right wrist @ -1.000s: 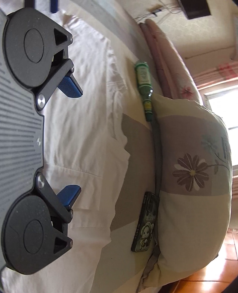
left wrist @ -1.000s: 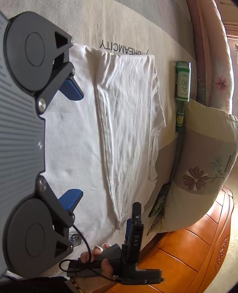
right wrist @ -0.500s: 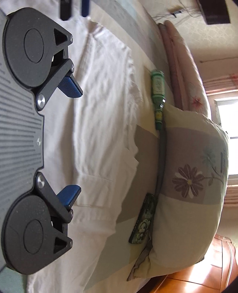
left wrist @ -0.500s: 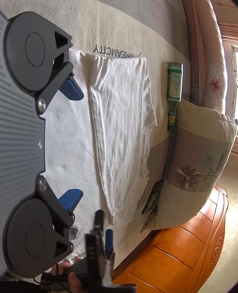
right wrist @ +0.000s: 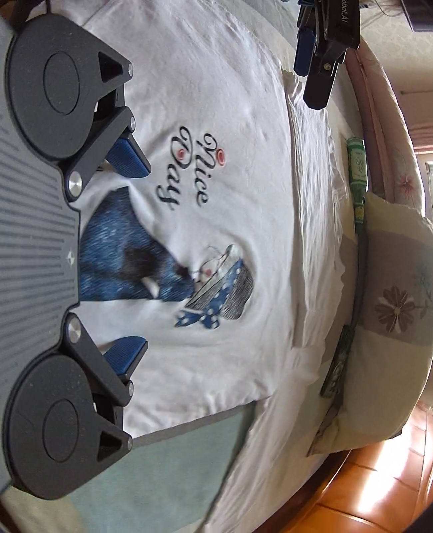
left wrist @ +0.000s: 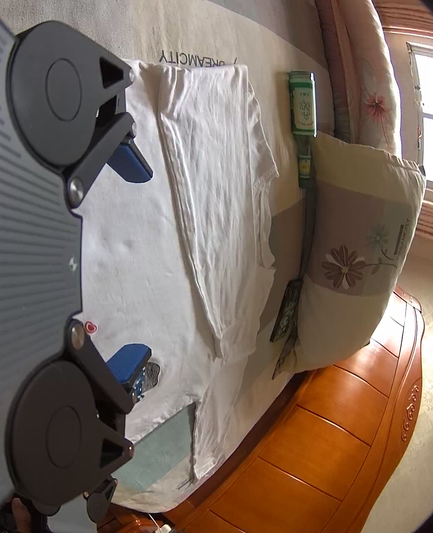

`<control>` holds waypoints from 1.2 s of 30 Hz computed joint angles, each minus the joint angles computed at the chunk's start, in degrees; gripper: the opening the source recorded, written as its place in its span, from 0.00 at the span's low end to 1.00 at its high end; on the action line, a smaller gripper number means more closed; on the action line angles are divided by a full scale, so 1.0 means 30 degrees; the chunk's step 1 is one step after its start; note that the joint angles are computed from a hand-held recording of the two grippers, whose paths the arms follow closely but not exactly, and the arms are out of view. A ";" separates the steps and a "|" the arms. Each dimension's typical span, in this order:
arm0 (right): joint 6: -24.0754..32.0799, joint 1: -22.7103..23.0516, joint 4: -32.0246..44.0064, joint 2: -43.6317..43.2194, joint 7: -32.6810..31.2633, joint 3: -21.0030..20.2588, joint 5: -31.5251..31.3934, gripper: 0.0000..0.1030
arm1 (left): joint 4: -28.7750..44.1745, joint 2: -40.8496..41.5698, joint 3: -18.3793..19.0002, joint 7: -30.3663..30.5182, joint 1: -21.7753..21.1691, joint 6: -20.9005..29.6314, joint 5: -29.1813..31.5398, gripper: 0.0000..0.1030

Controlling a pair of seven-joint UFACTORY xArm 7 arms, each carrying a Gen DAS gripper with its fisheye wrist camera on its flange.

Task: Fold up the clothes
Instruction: 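Move the open right tool over the printed shirt toward its sleeve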

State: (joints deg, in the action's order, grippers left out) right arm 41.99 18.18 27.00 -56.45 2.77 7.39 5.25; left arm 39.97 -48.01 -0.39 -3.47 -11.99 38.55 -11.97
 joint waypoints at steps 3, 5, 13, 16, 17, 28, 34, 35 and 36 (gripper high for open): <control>0.0333 -0.0009 -0.0673 -0.1226 0.0298 0.0074 0.0032 1.00 | -0.0023 -0.0033 0.0140 0.0487 -0.0686 -0.0053 -0.0330 0.99; -0.0293 -0.0088 -0.1261 -0.1712 0.0726 0.0331 0.0062 1.00 | -0.0057 0.0193 0.0434 0.0863 -0.1248 0.0033 -0.0813 0.99; -0.0585 -0.0134 -0.1808 -0.2546 0.1999 0.0867 -0.0575 1.00 | -0.0189 0.0246 -0.0079 0.0941 -0.1192 0.0017 -0.0685 0.99; -0.1054 -0.0193 -0.2410 -0.3235 0.2683 0.1265 -0.0757 1.00 | -0.0413 0.0201 0.0275 0.1261 -0.1617 -0.0477 -0.1236 0.99; -0.1019 -0.0222 -0.2451 -0.3355 0.2932 0.1388 -0.0839 1.00 | -0.0443 0.0256 0.0248 0.1280 -0.1656 -0.0494 -0.1291 0.99; -0.0680 0.1696 -0.2920 -0.4370 0.2267 0.1203 -0.1183 1.00 | -0.0970 0.0626 0.0007 0.1233 -0.1991 -0.1516 -0.1539 0.99; -0.0429 0.1105 -0.2322 -0.3991 0.1843 0.0345 -0.0846 1.00 | -0.1200 0.0998 -0.0570 0.1396 -0.1945 -0.1849 -0.0824 0.99; -0.0675 0.0816 -0.2231 -0.3878 0.1896 0.0117 -0.0734 1.00 | -0.1244 0.1043 -0.0670 0.1436 -0.1957 -0.1945 -0.0683 0.99; -0.0958 0.0478 -0.2113 -0.3714 0.1939 -0.0143 -0.0639 1.00 | -0.1294 0.1068 -0.0652 0.1508 -0.2047 -0.2079 -0.0652 0.99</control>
